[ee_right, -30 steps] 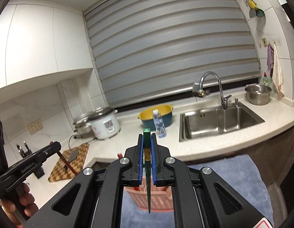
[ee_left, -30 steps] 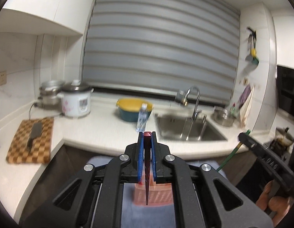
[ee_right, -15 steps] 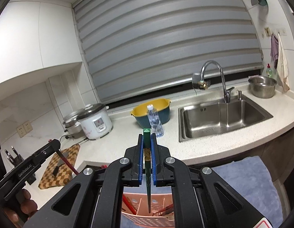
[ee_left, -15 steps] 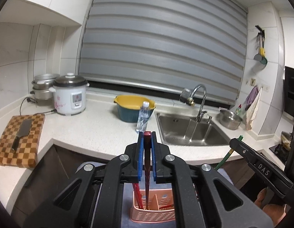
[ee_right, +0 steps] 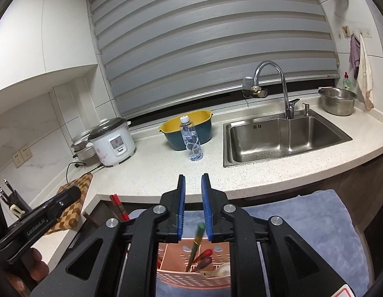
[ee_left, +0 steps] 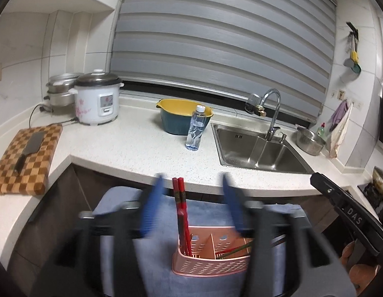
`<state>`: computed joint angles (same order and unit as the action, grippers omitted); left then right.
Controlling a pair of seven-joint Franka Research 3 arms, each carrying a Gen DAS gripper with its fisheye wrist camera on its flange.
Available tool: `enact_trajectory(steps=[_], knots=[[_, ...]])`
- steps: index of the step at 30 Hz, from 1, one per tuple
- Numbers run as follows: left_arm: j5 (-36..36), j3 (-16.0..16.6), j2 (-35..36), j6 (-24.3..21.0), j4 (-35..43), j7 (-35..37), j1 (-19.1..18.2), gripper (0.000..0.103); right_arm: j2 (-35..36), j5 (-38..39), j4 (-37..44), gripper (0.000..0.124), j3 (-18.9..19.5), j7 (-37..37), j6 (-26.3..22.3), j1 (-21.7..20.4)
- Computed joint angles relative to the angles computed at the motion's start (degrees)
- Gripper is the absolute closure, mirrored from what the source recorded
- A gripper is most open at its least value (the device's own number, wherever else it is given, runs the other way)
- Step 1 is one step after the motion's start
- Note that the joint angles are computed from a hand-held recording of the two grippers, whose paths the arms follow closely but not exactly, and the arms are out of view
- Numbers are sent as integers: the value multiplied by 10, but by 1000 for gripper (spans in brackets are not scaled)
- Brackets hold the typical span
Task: Organize utensils
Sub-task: 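Move both open tools back to the last green and red chopsticks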
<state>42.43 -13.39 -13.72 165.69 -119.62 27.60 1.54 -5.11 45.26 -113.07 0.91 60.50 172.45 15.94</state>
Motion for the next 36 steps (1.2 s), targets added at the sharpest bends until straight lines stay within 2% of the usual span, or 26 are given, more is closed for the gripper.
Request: enact_trajectory(steps=[7,9,11,18,23,27,30,32,36], knots=[[15,-11,-35,-23,-21,-5,-2,51,-41,10,-35,102,-9,-21,12,14],[10,-12,-46,-28,-30,0,-5,49,-59,15,-52,99,-15,-29,14,20],[10,-18,-67,-39,-46,-2,-6,42,-84,25,-77,94,-23,-43,18,32],[-29,-27,-128,-83,-95,17,-29,38,-179,-37,-188,93,-22,-12,23,32],[-50,-41,-170,-124,-131,26,-44,38,-254,-79,-266,93,-26,24,-2,31],[-77,-41,-198,-148,-158,38,-67,38,-303,-105,-316,93,-26,49,-24,28],[-89,-48,-217,-167,-178,38,-77,37,-340,-135,-356,92,-10,69,-36,10],[-98,-49,-229,-179,-194,39,-86,36,-360,-148,-375,87,-8,81,-43,7],[-120,-49,-245,-202,-220,39,-107,36,-408,-172,-422,87,-5,103,-73,-3]])
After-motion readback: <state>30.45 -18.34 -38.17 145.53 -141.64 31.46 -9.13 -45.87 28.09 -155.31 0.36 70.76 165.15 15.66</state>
